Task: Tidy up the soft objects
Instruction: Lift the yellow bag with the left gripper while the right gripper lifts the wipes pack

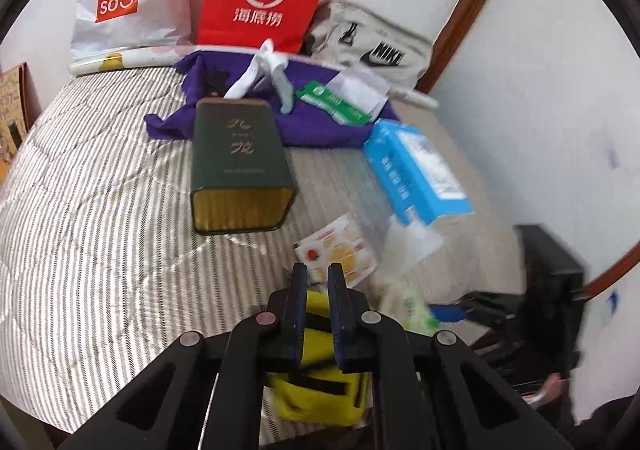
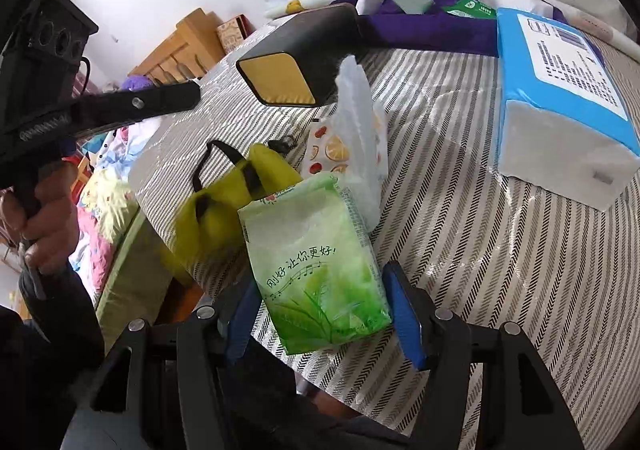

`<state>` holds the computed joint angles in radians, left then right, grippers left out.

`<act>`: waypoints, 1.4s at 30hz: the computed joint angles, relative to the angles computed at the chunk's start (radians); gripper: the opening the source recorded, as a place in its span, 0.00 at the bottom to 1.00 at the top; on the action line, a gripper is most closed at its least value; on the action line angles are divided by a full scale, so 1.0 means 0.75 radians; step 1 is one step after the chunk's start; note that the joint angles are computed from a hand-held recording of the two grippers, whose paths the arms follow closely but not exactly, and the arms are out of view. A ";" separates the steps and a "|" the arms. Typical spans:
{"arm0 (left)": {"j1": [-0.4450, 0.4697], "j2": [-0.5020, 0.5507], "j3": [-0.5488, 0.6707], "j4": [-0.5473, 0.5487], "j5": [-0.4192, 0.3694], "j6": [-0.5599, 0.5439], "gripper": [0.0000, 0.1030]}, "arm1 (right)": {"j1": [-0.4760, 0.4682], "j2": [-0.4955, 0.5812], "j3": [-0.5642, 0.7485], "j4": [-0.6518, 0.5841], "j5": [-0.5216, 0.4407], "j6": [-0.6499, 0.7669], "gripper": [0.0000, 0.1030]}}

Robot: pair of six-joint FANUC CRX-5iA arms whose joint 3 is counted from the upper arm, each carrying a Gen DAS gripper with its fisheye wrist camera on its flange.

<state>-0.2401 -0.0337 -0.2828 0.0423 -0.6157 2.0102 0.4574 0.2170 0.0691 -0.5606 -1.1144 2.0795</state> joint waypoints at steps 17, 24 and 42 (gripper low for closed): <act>-0.115 0.165 0.112 -0.181 -0.180 0.061 0.36 | -0.010 -0.059 -0.028 -0.022 0.049 0.085 0.57; -0.036 0.091 0.000 -0.050 -0.058 -0.005 0.08 | -0.073 -0.147 -0.039 -0.128 0.080 0.178 0.57; 0.113 -0.064 -0.164 0.085 0.047 -0.004 0.07 | -0.026 -0.078 -0.166 0.412 0.322 -0.345 0.57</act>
